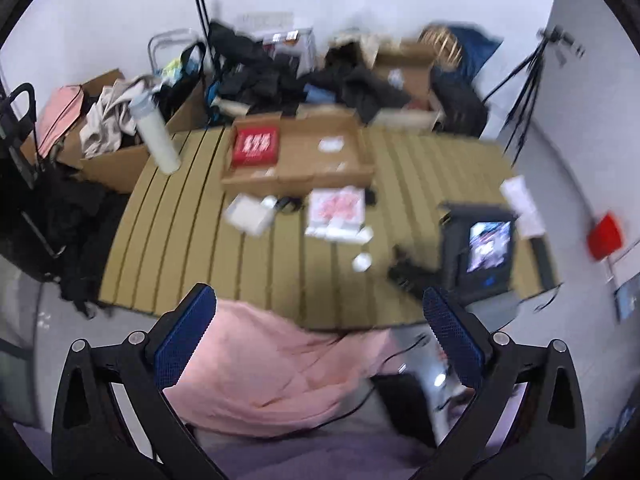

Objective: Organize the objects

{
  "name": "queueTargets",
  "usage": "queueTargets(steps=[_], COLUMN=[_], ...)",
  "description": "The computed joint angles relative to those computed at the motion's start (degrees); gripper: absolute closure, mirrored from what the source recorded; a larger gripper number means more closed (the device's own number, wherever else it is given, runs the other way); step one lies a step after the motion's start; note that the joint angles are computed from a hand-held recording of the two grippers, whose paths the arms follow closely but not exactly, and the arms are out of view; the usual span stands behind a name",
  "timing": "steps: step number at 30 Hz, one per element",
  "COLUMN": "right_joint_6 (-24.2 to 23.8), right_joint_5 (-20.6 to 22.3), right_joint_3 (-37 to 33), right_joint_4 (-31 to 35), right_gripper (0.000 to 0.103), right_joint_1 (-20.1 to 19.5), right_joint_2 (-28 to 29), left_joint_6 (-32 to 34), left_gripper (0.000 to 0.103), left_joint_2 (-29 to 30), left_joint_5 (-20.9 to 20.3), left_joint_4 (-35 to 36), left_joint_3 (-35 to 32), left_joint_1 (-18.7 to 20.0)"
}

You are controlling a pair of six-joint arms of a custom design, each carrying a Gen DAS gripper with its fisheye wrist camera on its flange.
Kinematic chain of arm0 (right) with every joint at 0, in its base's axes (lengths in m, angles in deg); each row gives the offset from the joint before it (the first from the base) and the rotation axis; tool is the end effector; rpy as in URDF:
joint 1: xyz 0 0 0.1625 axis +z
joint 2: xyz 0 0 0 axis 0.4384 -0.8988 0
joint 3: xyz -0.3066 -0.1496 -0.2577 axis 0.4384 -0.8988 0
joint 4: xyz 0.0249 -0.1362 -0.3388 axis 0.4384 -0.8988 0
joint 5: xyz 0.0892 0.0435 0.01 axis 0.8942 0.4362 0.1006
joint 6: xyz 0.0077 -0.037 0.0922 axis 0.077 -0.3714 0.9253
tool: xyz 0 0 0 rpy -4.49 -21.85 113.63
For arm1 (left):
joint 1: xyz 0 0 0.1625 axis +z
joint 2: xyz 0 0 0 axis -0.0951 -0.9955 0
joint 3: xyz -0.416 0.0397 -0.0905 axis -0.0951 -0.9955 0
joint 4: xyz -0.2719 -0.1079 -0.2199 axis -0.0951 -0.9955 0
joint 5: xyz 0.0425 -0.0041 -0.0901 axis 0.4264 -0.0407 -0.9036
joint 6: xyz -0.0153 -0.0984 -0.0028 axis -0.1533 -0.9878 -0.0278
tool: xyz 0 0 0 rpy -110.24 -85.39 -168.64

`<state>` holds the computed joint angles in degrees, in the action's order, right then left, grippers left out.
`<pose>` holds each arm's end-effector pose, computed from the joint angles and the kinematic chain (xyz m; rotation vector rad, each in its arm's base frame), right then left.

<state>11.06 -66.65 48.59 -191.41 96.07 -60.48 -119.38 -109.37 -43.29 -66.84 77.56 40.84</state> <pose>0.3798 -0.4878 -0.0285 0.3783 -2.3853 0.6826 -0.1728 -0.3805 0.4477 0.2449 2.2989 -0.6553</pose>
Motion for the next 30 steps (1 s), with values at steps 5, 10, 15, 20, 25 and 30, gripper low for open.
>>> queueTargets(steps=[5, 10, 15, 20, 25, 30], right_joint_6=[0.6, -0.6, -5.5, -8.5, -9.4, -2.9], right_joint_5=[0.5, 1.1, 7.7, 17.9, 23.1, 29.4], right_joint_3=[-0.3, -1.0, -2.1, -8.8, -25.5, -41.2], right_joint_4=[0.7, -0.2, -5.0, -0.2, 8.2, 16.9], right_gripper=[0.021, 0.021, 0.021, 0.021, 0.044, 0.058], right_joint_1=[-1.2, -1.9, -1.8, -1.3, -1.8, -4.7], right_joint_2=[0.6, 1.2, 3.8, 8.4, 17.7, 26.2], left_joint_6=[3.5, 10.5, 35.6, 65.6, 68.8, 66.8], left_gripper=[0.0, 0.0, 0.0, 0.002, 0.036, 0.047], left_joint_2=[1.7, 4.9, 9.0, 18.9, 27.9, 29.3], left_joint_5=[0.4, -7.0, -6.4, -6.8, -19.2, -34.6], left_joint_4=[-8.1, -16.0, -39.0, -63.0, -65.7, -56.3], left_joint_3=[1.3, -0.3, 1.4, -1.6, -14.3, -20.7], left_joint_1=[2.5, 9.2, 22.9, 39.8, 52.5, 56.9])
